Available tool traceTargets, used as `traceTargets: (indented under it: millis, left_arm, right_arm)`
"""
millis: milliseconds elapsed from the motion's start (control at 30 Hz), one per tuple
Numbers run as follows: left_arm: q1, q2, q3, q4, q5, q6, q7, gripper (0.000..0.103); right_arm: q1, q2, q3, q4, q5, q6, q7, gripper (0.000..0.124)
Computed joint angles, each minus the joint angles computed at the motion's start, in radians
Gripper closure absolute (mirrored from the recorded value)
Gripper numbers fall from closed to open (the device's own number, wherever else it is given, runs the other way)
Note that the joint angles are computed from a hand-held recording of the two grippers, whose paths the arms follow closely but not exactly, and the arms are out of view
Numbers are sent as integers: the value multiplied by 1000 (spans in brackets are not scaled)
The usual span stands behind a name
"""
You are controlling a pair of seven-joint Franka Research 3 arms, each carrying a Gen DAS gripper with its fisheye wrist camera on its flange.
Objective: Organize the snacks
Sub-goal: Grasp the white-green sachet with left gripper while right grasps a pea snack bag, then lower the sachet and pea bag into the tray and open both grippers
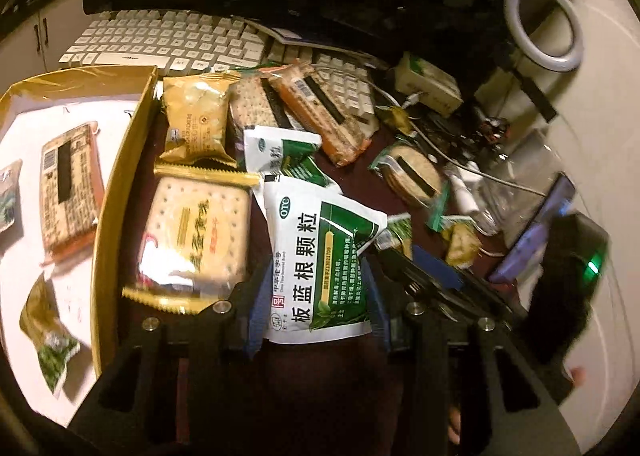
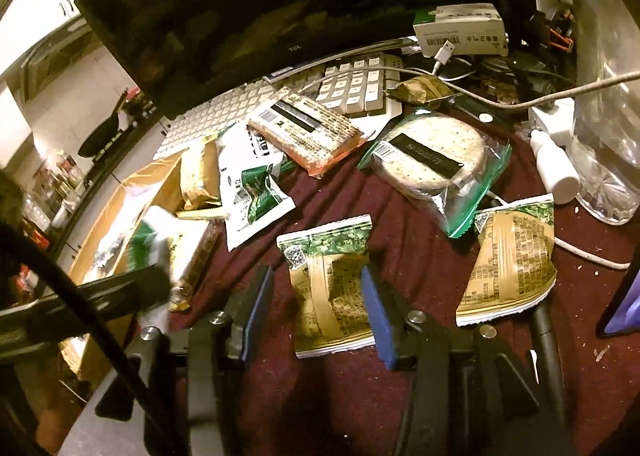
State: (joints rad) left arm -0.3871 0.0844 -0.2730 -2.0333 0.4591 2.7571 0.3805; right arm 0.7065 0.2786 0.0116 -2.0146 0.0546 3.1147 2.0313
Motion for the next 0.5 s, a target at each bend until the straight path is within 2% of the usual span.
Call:
traceTargets:
  millis: [100,233,333,500]
  left_arm:
    - [-1,-53,-3,-65,6,48,-42,58]
    - [14,-121,-12,-129,53,73,-115,58]
    - [37,-176,-20,-180,87,101,-177,58]
    - [79,-250,-49,-244,141,109,-264,58]
  right_arm:
    - [103,5,-118,20,-104,-53,100,86]
    - [155,9,-182,39,-248,-95,222,90]
    - [177,4,-211,35,-351,-90,306,96]
    - [154,-6,-187,9,-451,5,317,100]
